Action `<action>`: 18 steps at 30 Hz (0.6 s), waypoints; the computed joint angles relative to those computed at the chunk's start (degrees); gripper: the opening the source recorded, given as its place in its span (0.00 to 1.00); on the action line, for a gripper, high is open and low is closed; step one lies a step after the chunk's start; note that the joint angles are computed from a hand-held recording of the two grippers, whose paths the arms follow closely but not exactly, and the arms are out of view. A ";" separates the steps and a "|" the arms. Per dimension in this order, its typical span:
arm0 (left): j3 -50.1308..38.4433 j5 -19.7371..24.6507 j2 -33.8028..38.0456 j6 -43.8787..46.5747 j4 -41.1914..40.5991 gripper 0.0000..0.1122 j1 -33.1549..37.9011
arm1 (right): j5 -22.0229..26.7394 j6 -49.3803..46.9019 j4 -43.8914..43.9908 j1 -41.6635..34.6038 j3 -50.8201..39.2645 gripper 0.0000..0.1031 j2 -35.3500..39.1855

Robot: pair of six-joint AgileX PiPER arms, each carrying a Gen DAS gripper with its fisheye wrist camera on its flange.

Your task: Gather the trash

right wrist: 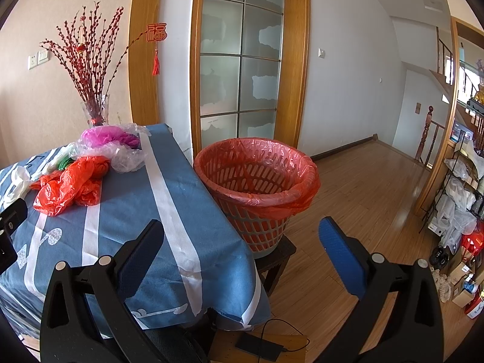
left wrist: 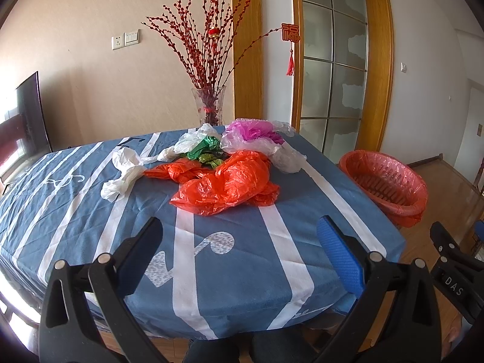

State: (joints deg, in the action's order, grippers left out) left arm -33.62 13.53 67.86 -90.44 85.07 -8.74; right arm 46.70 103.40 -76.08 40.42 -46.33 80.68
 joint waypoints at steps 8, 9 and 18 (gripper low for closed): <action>0.97 0.06 1.06 -7.48 6.88 0.88 -0.44 | 0.07 0.06 0.07 0.10 -0.10 0.98 0.20; 1.25 0.39 1.02 -8.46 7.61 0.88 -0.87 | 0.08 0.04 0.12 0.12 -0.06 0.98 0.14; 0.93 0.00 0.68 -4.72 3.94 0.88 -0.68 | 0.02 -0.12 0.18 0.06 -0.15 0.98 0.23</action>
